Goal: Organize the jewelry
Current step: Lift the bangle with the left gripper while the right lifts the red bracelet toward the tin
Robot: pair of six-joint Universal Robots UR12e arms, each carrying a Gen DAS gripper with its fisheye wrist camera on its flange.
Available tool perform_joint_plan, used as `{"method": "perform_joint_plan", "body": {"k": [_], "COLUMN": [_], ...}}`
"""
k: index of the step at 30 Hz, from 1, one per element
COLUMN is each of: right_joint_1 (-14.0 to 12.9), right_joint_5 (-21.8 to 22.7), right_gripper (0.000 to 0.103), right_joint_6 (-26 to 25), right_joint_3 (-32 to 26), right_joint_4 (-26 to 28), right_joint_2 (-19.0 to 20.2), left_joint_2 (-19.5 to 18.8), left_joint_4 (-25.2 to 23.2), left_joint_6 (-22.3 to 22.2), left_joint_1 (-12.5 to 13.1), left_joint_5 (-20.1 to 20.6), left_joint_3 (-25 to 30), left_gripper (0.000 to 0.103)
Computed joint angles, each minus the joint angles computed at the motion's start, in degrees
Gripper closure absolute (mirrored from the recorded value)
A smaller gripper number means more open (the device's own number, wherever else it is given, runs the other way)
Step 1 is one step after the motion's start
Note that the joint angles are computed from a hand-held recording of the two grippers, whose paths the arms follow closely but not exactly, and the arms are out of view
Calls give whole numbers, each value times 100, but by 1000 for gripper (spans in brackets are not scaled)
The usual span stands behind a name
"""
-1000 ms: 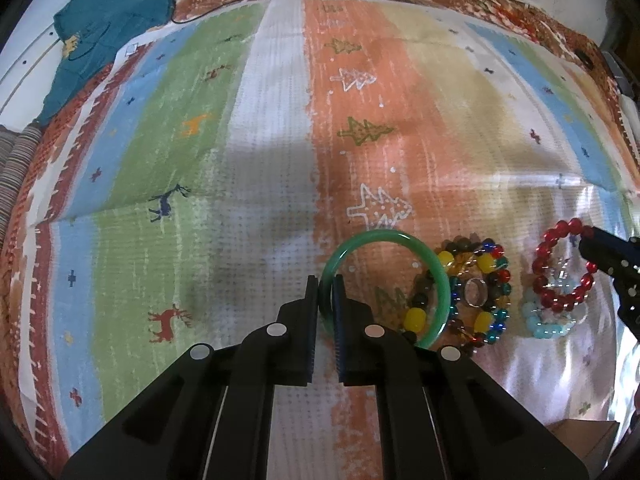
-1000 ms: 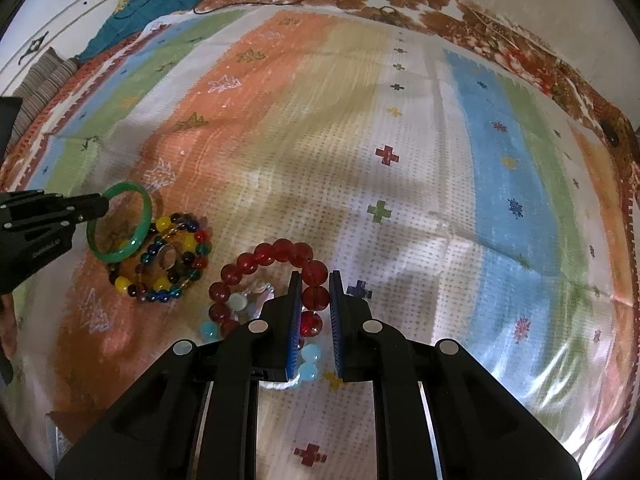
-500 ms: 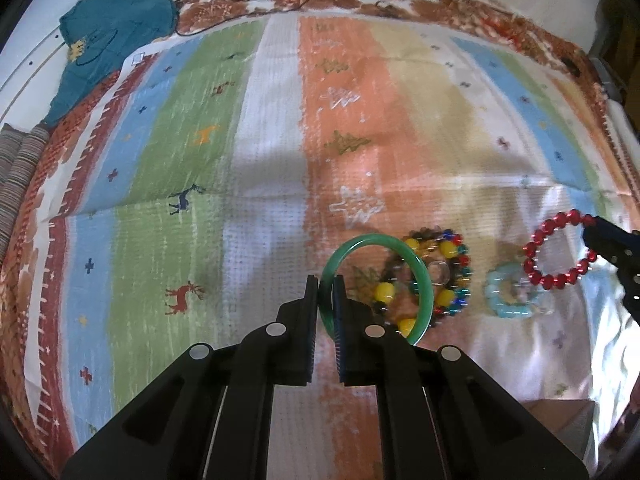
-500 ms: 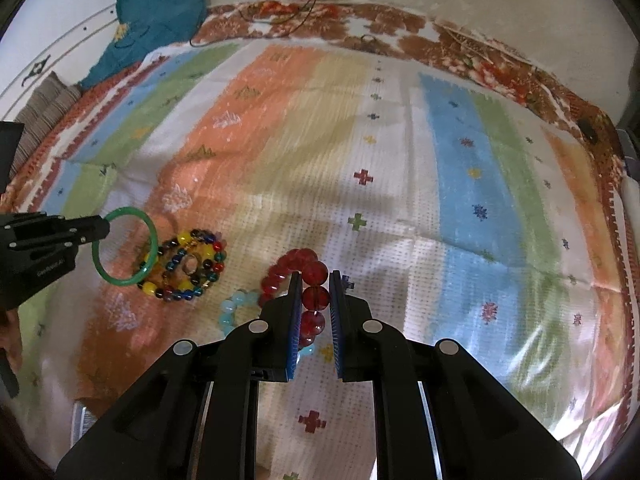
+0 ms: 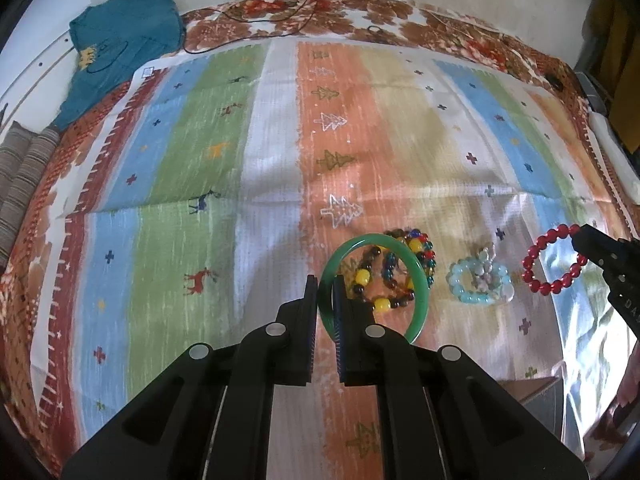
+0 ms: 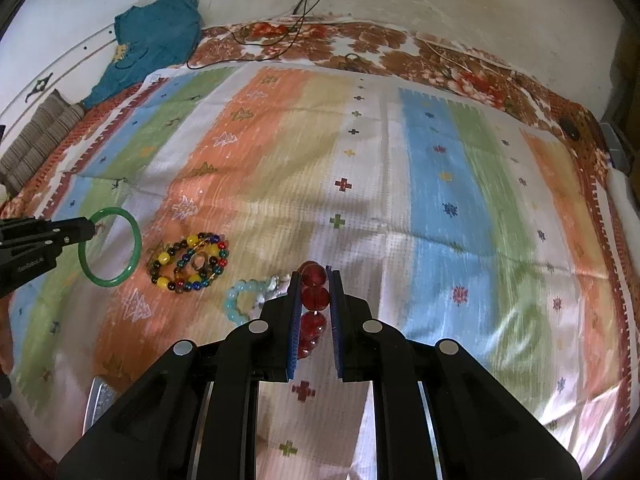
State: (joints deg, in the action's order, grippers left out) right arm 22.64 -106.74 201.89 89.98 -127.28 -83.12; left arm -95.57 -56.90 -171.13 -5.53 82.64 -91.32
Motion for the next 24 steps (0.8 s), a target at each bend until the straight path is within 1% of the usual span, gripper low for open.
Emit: {"method": "perform_joint_plan", "body": {"k": [7,10,24], "right_joint_1": [81,102,390], "right_joint_5": [-149,-90,-202], "right_gripper": [89,89,89], "right_joint_6": [64,98,40], "right_joint_3": [75,137,283], "right_joint_4": [-65,-142,-352], "right_joint_2": [-125,-201,-398], "left_joint_2": [190,279,741], "left_joint_4": [64,110,124], "left_joint_6": [103,101,221], "left_joint_1": [-26,-39,-44], "left_joint_5": [-63,-36,-351], "left_joint_3": [-136,-198,-495], "left_gripper": [96,96,96]}}
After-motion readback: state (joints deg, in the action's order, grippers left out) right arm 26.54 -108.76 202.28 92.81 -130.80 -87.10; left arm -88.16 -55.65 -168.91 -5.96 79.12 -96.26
